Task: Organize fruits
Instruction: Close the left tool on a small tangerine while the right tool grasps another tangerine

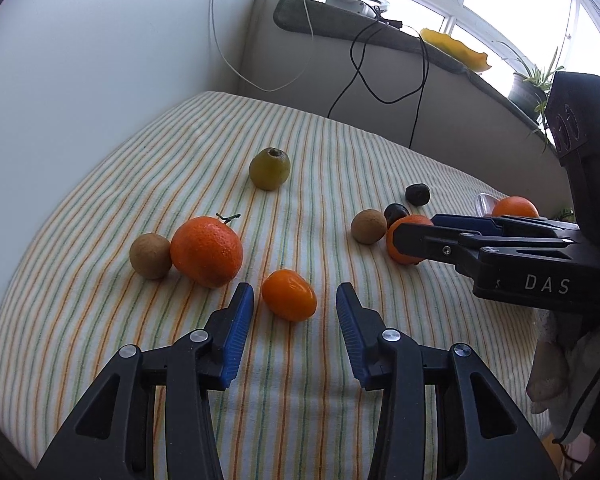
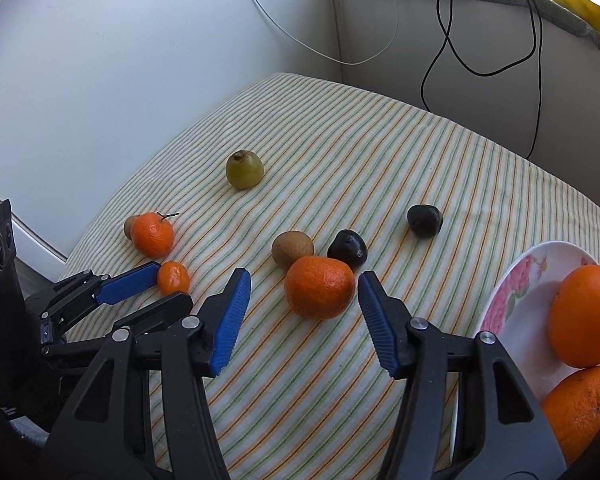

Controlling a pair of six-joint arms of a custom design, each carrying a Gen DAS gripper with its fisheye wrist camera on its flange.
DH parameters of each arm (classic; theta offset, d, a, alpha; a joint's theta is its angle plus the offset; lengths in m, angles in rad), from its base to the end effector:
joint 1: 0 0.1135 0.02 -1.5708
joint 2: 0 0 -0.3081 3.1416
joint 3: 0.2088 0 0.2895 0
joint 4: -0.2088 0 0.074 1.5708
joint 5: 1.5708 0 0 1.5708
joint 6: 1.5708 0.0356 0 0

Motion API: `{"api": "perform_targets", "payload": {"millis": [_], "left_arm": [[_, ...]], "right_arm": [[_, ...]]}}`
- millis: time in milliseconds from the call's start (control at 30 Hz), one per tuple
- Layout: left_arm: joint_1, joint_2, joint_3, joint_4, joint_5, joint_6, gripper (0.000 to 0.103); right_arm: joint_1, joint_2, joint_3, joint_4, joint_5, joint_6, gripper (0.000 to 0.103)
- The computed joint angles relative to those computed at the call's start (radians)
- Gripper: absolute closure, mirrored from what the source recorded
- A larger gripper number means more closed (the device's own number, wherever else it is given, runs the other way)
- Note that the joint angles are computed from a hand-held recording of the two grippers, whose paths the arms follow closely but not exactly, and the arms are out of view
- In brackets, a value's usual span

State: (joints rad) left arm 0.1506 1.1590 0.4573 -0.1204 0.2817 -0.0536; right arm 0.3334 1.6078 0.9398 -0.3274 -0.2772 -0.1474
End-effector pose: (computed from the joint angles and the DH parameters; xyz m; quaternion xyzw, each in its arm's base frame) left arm 0.2243 0.0240 0.1796 -0.0429 0.9220 -0.1130 0.3680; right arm 0.3274 0.1237 0.2023 -0.2642 0.9131 0.1580 0.2675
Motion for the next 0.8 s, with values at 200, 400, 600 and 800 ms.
{"api": "perform_targets", "payload": {"millis": [200,400,600,800], "left_arm": [[-0.008,0.024,0.003,0.013,-0.004,0.001,0.063],[-0.004,0.034,0.004,0.019,0.000,0.003,0.069],[0.009,0.042,0.006,0.025,0.018,0.004,0.077],[0.005,0.032,0.001,0.026,0.023,-0.001,0.078]], "right_arm": [[0.009,0.051,0.031,-0.015,0.011,0.001,0.051],[0.012,0.084,0.047,-0.016,0.009,0.005,0.055],[0.001,0.099,0.055,-0.013,-0.005,0.006,0.061],[-0.005,0.088,0.044,-0.005,-0.025,0.018,0.062]]}}
